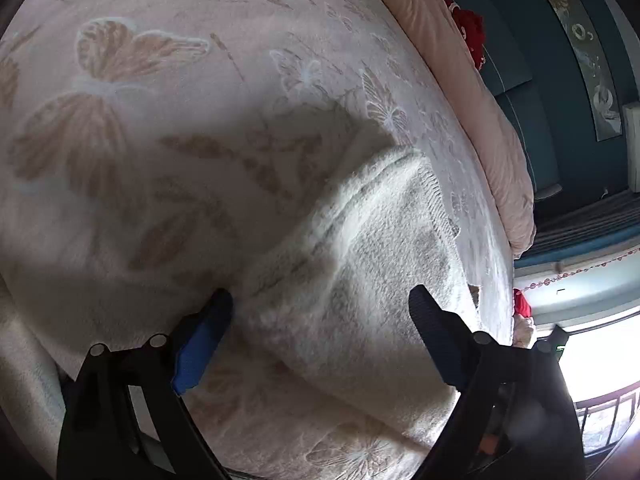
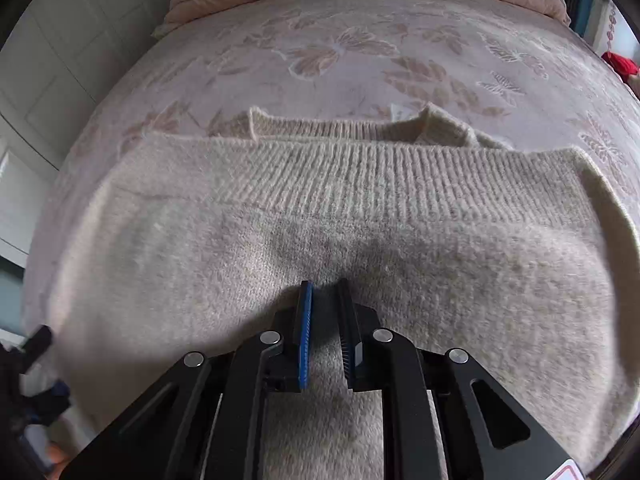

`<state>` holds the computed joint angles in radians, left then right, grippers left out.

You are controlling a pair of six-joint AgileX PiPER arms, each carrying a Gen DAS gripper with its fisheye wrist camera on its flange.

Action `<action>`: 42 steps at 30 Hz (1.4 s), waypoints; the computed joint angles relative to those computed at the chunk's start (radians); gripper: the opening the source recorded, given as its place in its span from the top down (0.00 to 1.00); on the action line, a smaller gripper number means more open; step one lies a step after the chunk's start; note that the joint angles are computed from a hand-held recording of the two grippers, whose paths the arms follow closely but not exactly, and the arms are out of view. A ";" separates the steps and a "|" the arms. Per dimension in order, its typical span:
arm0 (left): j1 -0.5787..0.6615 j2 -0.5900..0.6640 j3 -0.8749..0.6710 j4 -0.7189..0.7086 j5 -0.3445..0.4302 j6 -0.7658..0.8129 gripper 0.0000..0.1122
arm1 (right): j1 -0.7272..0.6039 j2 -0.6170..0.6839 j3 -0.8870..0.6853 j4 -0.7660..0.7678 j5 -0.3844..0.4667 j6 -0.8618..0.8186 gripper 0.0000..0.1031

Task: Fold small clothes

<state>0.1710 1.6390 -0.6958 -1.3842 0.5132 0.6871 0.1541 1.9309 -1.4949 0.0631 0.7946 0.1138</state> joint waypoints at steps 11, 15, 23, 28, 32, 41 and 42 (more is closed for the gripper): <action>-0.139 -0.186 -0.144 0.293 -0.008 -0.262 0.80 | -0.021 -0.046 0.099 0.074 -0.104 -0.088 0.86; -0.394 -0.240 -0.332 0.593 -0.040 -0.528 0.83 | -0.100 -0.081 0.108 0.264 -0.056 -0.229 0.86; -0.819 0.048 -0.656 1.065 -0.001 -0.941 0.78 | -0.580 -0.373 0.345 0.532 0.103 -0.554 0.77; -0.958 -0.004 -0.458 1.316 -0.105 -1.208 0.39 | -0.802 -0.452 0.373 0.537 0.237 -0.664 0.55; -0.994 -0.179 -0.235 1.716 -0.119 -1.464 0.25 | -0.778 -0.433 0.324 0.670 0.349 -0.669 0.37; -0.796 -0.228 -0.046 1.742 -0.154 -1.447 0.25 | -0.416 -0.251 0.216 0.611 0.292 -0.352 0.21; -0.793 -0.241 -0.034 1.756 -0.155 -1.461 0.25 | -0.412 -0.239 0.215 0.627 0.300 -0.338 0.21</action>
<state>-0.6222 1.3976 -0.7295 0.3715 0.3581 -0.7744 -0.2575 1.6915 -1.2799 0.6901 1.0946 -0.2241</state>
